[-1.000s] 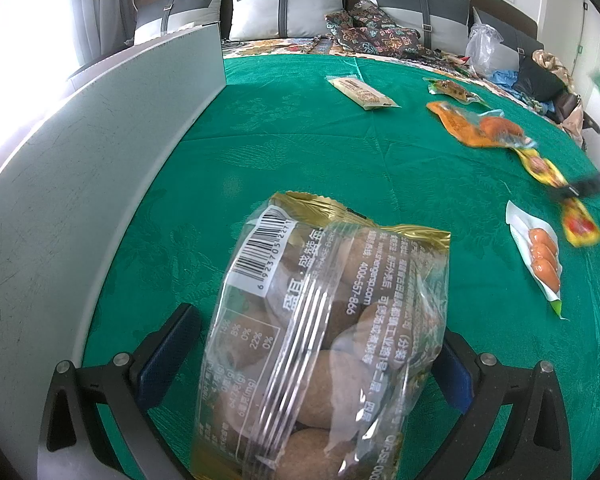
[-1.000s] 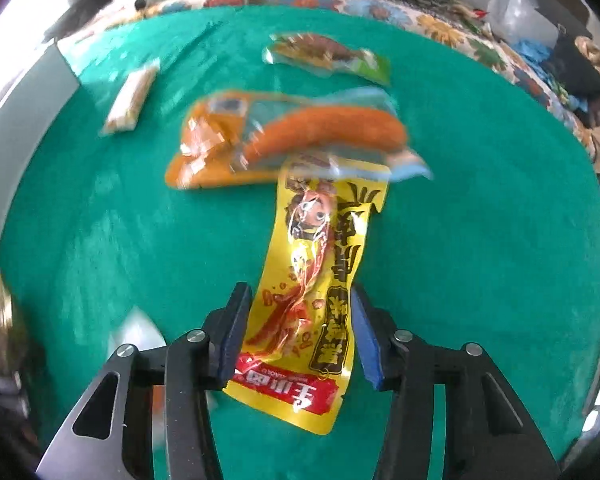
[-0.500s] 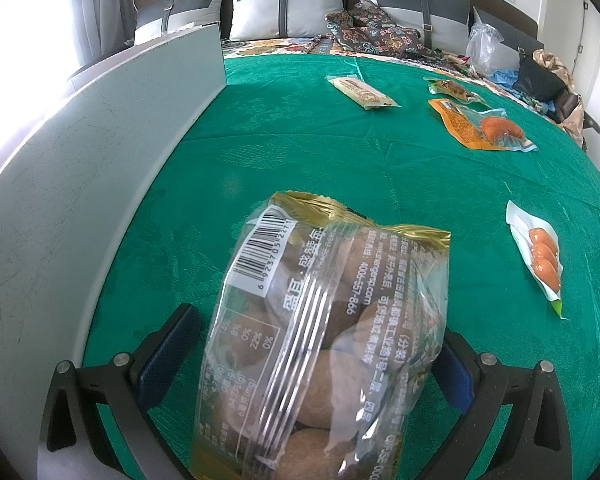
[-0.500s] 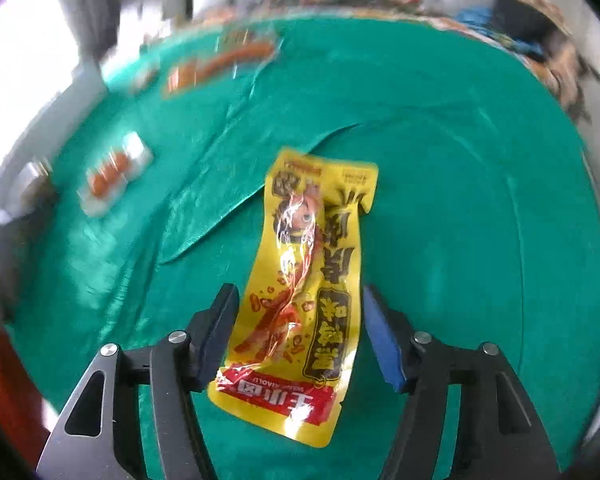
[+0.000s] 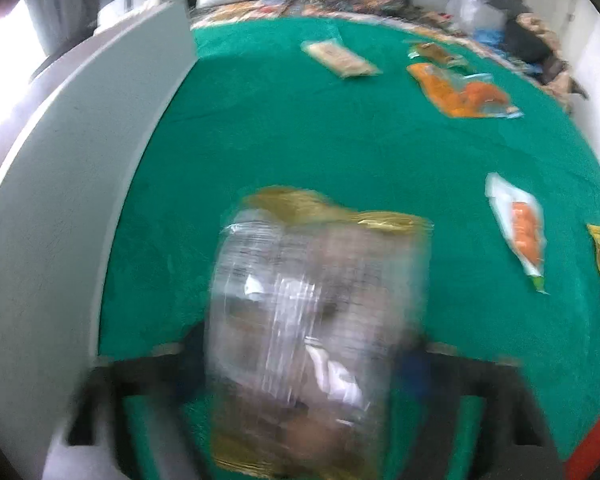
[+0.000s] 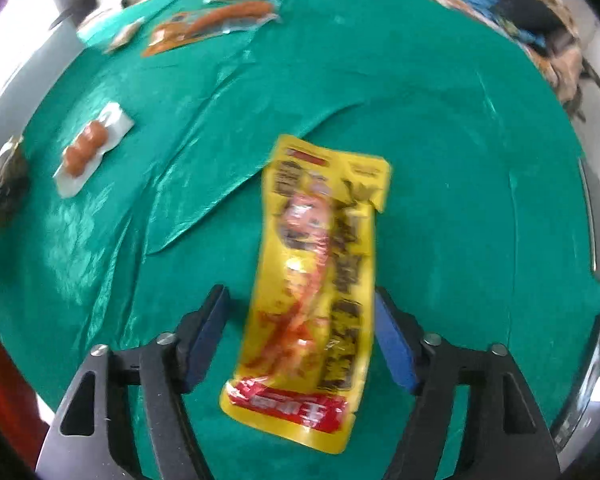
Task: Organize snacks
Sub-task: 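Carry both packs over the white box and open both grippers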
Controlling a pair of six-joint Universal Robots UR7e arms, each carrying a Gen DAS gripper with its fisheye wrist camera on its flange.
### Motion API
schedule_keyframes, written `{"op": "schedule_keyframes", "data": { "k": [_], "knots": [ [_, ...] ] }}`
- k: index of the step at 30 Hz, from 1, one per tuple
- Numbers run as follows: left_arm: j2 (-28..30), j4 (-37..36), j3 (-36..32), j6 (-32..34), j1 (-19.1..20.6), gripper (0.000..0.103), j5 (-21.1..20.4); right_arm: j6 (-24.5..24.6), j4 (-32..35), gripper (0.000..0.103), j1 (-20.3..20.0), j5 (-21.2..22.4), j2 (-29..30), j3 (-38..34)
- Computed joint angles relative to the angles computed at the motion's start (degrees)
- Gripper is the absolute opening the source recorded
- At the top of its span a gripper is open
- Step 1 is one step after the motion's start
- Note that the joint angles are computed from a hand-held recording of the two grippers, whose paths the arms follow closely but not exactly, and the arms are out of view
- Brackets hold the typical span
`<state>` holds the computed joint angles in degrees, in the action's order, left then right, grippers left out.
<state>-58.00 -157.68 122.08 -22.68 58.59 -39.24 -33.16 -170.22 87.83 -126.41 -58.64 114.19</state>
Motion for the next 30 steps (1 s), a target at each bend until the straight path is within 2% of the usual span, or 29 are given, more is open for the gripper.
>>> {"op": "schedule_keyframes", "data": {
  "k": [1, 2, 4, 7, 9, 11, 15, 17, 19, 22, 25, 27, 30],
  "knots": [
    [-0.74, -0.69, 0.65, 0.18, -0.01, 0.063, -1.31, 1.72, 1.27, 0.053, -0.29, 1.14, -1.09, 0.13],
    [-1.35, -1.99, 1.42, 0.59, 0.01, 0.062, -2.49, 2.94, 2.89, 0.043, -0.94, 3.54, -2.78, 0.58],
    [-2.47, -3.96, 3.18, 0.42, -0.41, 0.061, -3.33, 4.91, 6.54, 0.042, -1.57, 4.69, -4.54, 0.49],
    [-4.8, -6.9, 5.81, -1.01, -1.19, 0.061, -5.81, 7.51, 8.12, 0.042, -3.15, 8.21, -7.57, 1.91],
    [-6.74, -9.02, 7.59, -2.08, -2.13, 0.061, -7.69, 9.92, 9.39, 0.042, -4.95, 14.34, -10.79, 3.15],
    [-8.87, -10.54, 8.97, -3.03, -3.39, 0.061, -9.15, 11.51, 9.84, 0.042, -5.65, 18.59, -13.07, 4.06],
    [-14.33, -14.0, 11.23, -4.0, -6.48, 0.061, -11.27, 13.4, 10.64, 0.042, -3.8, 24.31, -14.78, 4.21],
    [-18.32, -14.64, 12.55, -4.41, -8.07, 0.061, -11.2, 13.54, 11.83, 0.042, -1.03, 26.08, -14.59, 3.27],
    [-23.27, -13.61, 13.81, -4.71, -9.53, 0.061, -9.76, 13.73, 11.73, 0.042, 2.22, 27.36, -12.87, 2.2],
    [-32.36, -7.65, 15.17, -5.8, -11.26, 0.061, -4.9, 14.47, 11.46, 0.043, 7.61, 30.73, -8.4, -0.63],
    [-41.75, 2.6, 16.01, -8.42, -12.01, 0.062, 3.28, 14.48, 12.41, 0.044, 13.15, 34.34, -4.13, -3.6],
    [-47.36, 10.76, 16.0, -12.17, -10.89, 0.062, 7.52, 14.21, 13.68, 0.044, 17.4, 36.49, 0.5, -6.99],
    [-54.26, 19.77, 16.0, -16.95, -7.67, 0.062, 10.12, 14.08, 15.87, 0.044, 23.43, 38.95, 7.76, -12.55]
  ]
}}
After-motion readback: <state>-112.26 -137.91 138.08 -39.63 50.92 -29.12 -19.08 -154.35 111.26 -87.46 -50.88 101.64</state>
